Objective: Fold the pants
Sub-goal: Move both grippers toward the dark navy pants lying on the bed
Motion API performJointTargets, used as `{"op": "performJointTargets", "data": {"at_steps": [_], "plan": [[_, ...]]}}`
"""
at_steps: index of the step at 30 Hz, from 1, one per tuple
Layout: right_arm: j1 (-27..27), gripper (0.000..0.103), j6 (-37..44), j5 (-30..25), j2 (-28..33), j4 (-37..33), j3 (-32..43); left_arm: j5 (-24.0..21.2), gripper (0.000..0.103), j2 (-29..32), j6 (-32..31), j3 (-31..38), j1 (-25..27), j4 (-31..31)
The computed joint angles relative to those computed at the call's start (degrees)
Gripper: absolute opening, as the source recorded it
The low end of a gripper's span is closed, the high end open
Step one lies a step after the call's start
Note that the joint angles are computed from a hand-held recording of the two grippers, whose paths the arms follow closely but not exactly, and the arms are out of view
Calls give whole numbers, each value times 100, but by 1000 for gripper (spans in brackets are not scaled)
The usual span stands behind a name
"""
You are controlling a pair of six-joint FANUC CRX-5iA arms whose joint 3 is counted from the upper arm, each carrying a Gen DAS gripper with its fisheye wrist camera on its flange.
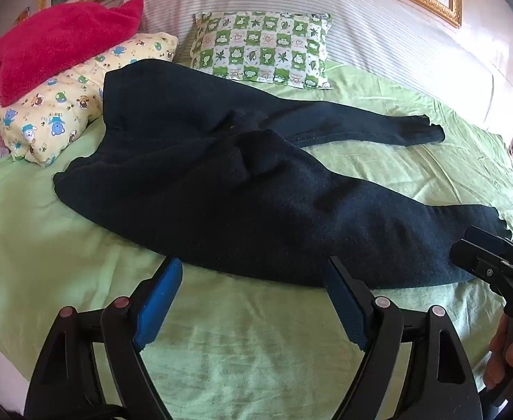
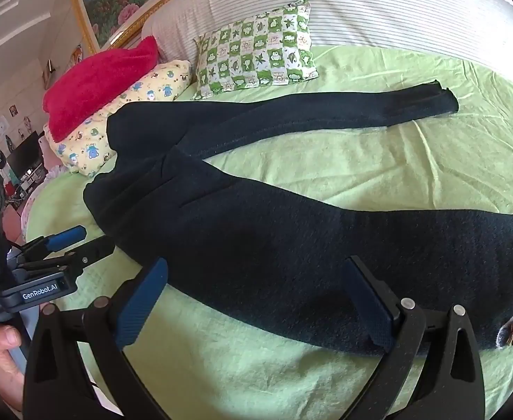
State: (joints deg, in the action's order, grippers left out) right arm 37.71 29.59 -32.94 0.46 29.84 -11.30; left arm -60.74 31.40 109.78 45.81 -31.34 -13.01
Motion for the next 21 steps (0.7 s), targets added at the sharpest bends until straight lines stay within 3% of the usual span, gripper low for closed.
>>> {"op": "performJointTargets", "data": {"at_steps": [21], "plan": [[-41, 100, -293, 165, -95, 391, -204, 86, 83, -12, -124, -102, 27, 217]]}}
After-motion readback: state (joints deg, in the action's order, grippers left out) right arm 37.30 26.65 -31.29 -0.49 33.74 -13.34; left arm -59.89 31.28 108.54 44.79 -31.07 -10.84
